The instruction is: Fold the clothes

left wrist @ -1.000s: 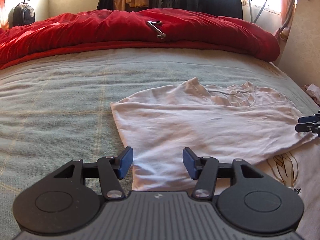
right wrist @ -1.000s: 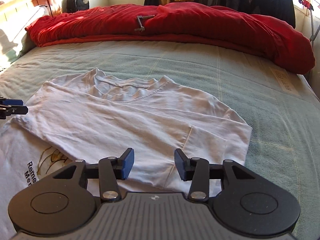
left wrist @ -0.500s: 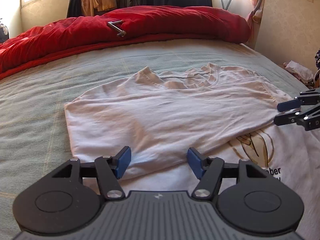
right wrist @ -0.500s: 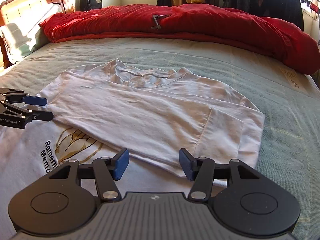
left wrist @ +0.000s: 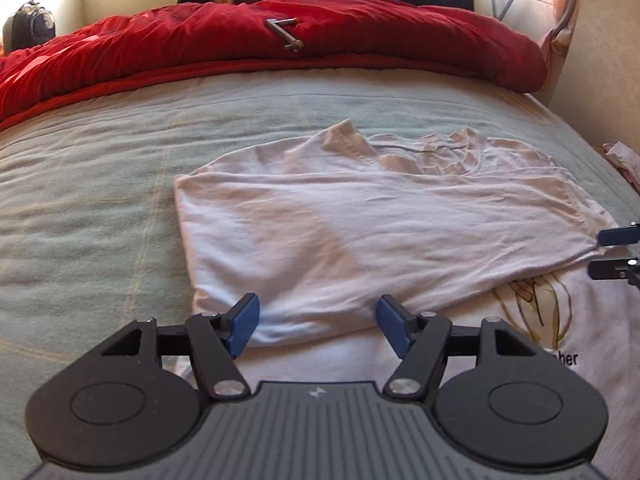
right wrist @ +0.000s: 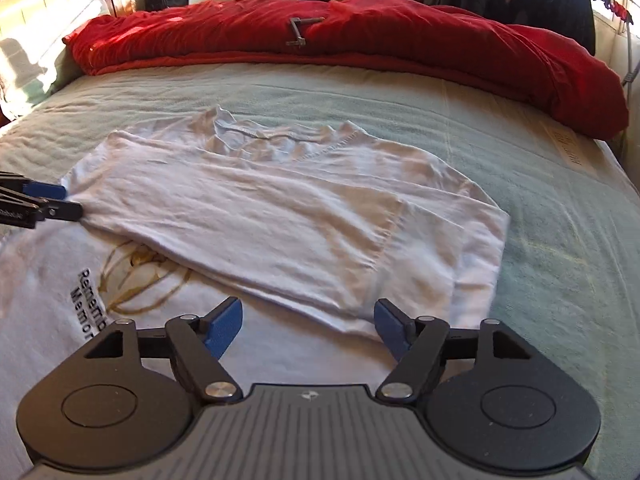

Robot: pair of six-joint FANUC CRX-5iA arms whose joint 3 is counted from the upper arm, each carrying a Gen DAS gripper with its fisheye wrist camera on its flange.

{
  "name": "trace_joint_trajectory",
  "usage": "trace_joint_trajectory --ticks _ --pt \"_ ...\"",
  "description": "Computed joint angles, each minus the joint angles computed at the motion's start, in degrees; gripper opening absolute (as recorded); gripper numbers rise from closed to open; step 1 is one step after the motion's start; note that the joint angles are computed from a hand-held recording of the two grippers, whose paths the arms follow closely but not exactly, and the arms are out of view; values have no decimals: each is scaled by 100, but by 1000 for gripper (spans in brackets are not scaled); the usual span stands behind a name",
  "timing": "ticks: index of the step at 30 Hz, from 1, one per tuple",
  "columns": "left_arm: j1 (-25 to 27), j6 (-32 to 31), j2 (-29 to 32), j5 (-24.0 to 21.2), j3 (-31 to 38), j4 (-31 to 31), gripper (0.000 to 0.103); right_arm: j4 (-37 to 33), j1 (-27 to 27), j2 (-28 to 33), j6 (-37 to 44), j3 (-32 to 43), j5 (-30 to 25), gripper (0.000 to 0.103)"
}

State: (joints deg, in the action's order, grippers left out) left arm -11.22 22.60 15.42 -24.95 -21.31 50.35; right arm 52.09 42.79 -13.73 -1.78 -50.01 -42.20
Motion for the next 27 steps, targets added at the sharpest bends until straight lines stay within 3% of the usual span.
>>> trace_joint_trajectory --ticks 2,6,10,13,14,16,17,18,19,22,27 --pt "191 482 -212 -147 47 -551 65 -345 421 -253 119 -4 -700 80" --pt "450 190 -866 -542 -260 -373 67 -496 1272 -949 79 -87 -1542 83" --pt "395 -731 -1326 -864 -742 326 75 46 1793 -1217 -426 -252 -1511 102" --pt "113 -1218 -1508 -418 -1216 521 75 246 1827 -925 -893 -289 -1163 102" --pt "-59 -1566 -1582 -32 -1466 739 75 165 1863 -751 -1032 -272 -1081 102" --pt "-546 -2764 -1748 908 -2049 1742 75 64 2107 -490 -1469 -263 -1279 102" --pt "-756 -3246 -1821 1240 -2285 2173 75 96 2238 -495 -1766 -366 -1269 102" --pt "-796 -3429 -1875 1299 -2435 2314 75 130 2369 -495 -2067 -466 -1258 102" --pt "-710 -3396 -1942 1182 -2551 2268 75 67 2481 -518 -2290 -536 -1223 102" --pt "-636 -3623 -2247 1059 -2961 2896 75 -134 3046 -460 -2739 -647 -1559 103" --pt "33 -2834 -2880 575 -3473 2455 77 -426 4104 -536 -3461 -781 -2370 103"
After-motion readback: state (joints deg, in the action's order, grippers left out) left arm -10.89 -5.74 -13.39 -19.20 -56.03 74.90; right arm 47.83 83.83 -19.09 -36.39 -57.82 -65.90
